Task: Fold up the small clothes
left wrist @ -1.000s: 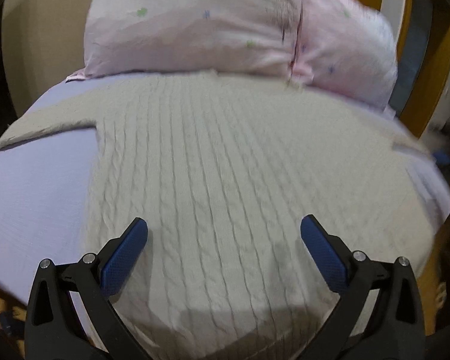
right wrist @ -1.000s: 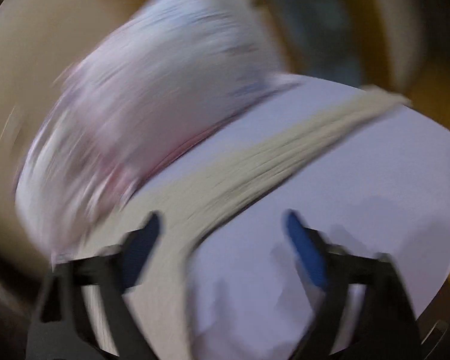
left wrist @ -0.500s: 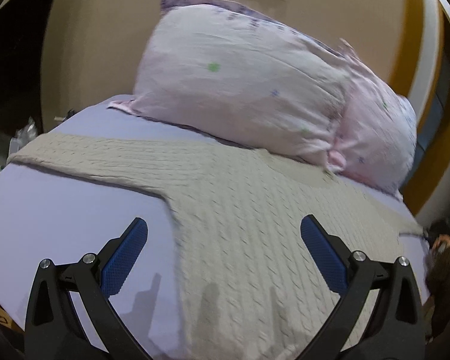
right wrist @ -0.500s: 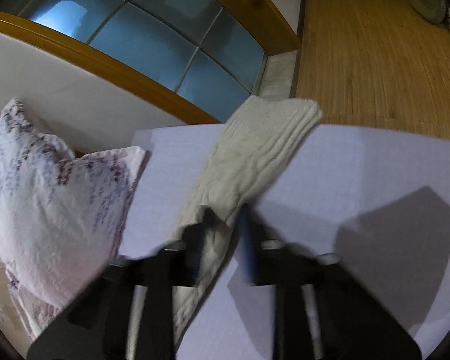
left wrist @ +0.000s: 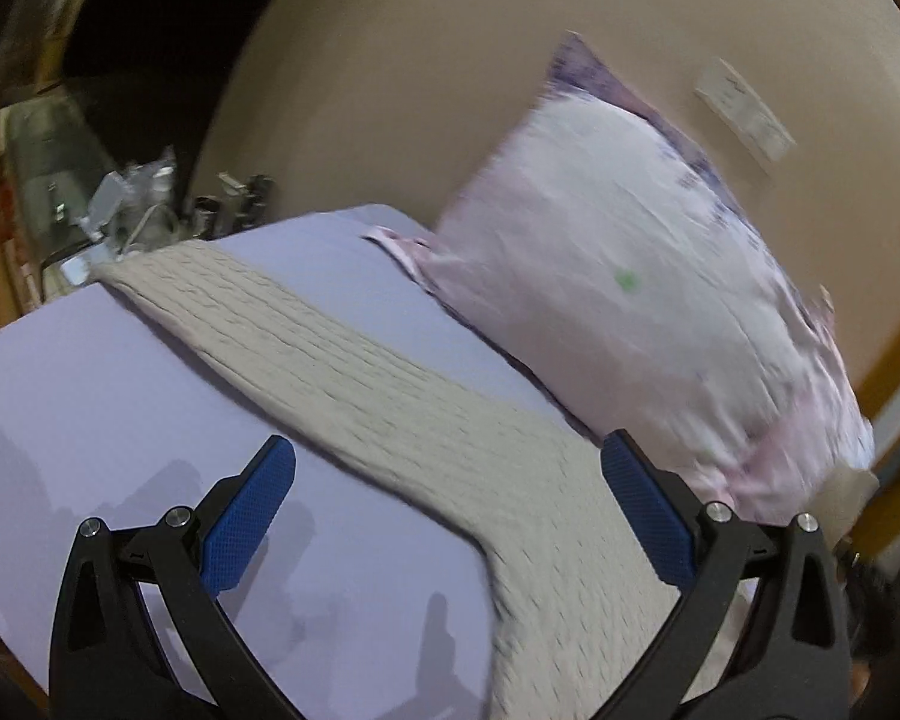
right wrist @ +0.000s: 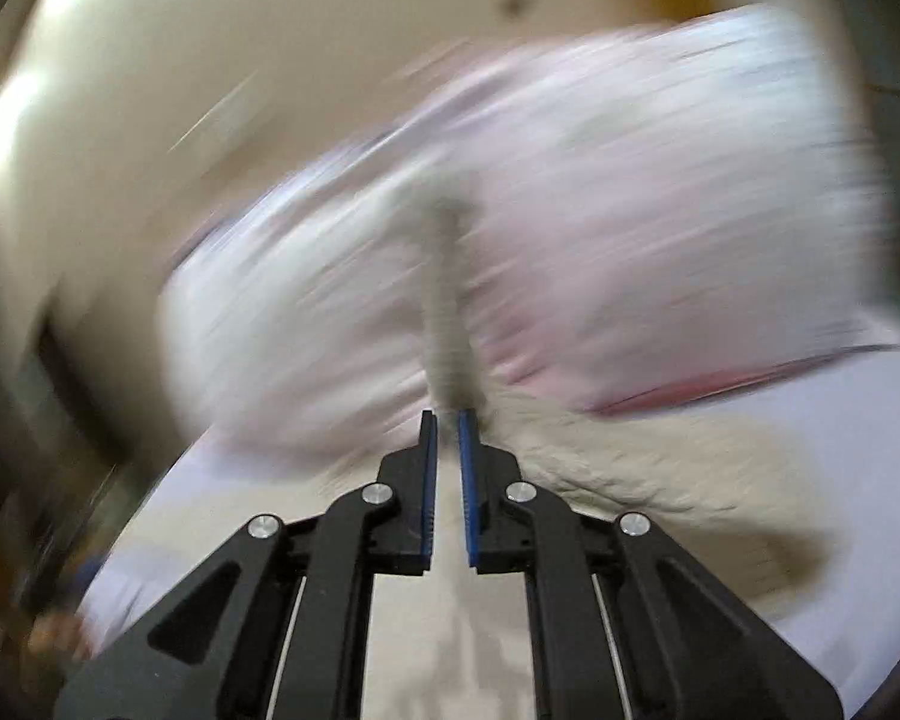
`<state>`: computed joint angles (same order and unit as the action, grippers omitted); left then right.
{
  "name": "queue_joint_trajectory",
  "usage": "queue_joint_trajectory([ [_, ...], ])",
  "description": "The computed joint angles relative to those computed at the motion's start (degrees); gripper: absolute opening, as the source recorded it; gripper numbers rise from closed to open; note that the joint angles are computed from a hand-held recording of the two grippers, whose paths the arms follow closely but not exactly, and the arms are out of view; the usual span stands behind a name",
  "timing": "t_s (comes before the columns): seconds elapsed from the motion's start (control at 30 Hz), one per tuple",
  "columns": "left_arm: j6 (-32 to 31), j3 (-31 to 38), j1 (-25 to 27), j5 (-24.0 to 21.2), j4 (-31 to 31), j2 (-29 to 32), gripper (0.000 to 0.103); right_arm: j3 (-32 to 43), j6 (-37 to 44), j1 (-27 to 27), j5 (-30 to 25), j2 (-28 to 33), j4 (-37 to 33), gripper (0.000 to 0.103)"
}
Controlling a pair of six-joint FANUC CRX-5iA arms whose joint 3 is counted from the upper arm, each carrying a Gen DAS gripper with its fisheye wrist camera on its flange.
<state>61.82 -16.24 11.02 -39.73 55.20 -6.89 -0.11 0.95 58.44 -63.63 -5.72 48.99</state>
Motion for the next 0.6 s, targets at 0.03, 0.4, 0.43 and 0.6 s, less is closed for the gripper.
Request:
queue_joint_trajectory([
  [0.03, 1.6, 0.8, 0.4, 0.2, -1.0, 0.9, 0.102, 3.6, 6.3, -0.6, 4.2, 2.9, -7.1, 0.032],
  [0.4, 20.8, 7.3, 5.4, -3.5, -3.3, 10.9, 0.083, -6.2, -6.6, 1.2, 4.5, -4.2, -3.6, 0.08],
  [0.43, 21.3, 7.6, 5.5, -3.1, -2.9, 11.4, 0.083, -7.6, -8.6, 2.2, 2.6, -5.6, -2.7, 0.08],
  [0.6, 28.3, 12.1, 6.8, -2.7, -6.3, 14.6, 0.074, -12.5, -15.5, 4.1, -0.6, -9.8, -0.5, 0.082],
])
